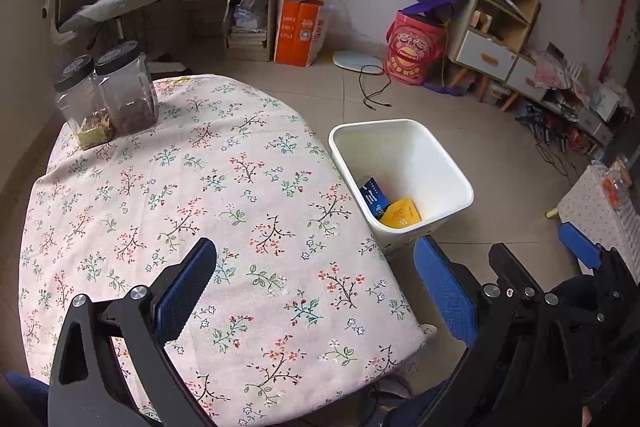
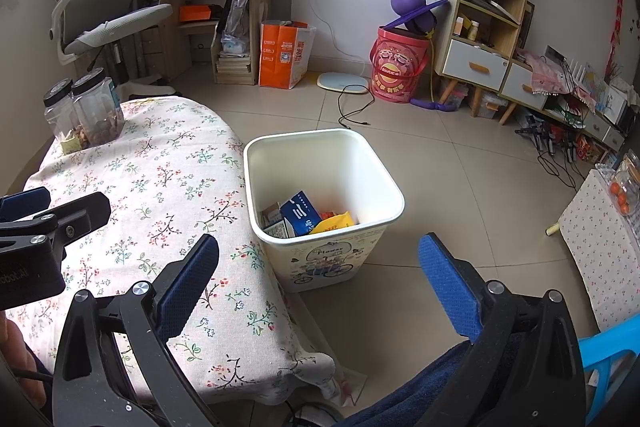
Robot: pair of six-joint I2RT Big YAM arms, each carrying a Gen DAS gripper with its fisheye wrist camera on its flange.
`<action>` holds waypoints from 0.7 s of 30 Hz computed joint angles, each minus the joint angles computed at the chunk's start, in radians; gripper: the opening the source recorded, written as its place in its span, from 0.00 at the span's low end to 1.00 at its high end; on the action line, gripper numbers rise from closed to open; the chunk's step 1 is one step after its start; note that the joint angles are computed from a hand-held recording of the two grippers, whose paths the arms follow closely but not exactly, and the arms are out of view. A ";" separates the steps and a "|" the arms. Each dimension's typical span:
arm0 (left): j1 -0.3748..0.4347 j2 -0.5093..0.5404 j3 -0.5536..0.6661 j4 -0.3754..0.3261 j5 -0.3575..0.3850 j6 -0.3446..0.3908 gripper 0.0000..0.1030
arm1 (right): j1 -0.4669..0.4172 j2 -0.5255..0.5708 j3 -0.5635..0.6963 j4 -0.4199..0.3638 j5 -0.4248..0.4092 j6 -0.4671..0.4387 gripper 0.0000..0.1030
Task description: Collect trash
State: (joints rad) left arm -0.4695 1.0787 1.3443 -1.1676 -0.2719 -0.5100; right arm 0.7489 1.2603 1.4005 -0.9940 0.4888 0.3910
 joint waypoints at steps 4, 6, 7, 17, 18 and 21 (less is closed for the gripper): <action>0.008 0.000 -0.001 -0.004 0.013 0.001 0.93 | -0.001 0.000 0.001 -0.001 0.000 -0.003 0.93; 0.008 0.001 0.000 -0.007 0.011 0.001 0.93 | 0.000 0.001 0.002 -0.002 0.000 0.000 0.93; 0.007 0.002 0.001 -0.009 0.009 0.000 0.93 | 0.000 0.001 0.002 -0.002 0.000 0.000 0.93; 0.005 0.004 0.009 -0.020 -0.001 -0.001 0.93 | -0.002 0.000 0.001 -0.001 -0.002 -0.002 0.93; 0.005 0.005 0.010 -0.020 0.000 -0.001 0.93 | -0.003 0.000 0.000 0.000 -0.003 -0.002 0.93; 0.007 0.006 0.010 -0.021 0.007 -0.004 0.93 | -0.003 0.000 0.001 0.000 -0.003 -0.004 0.93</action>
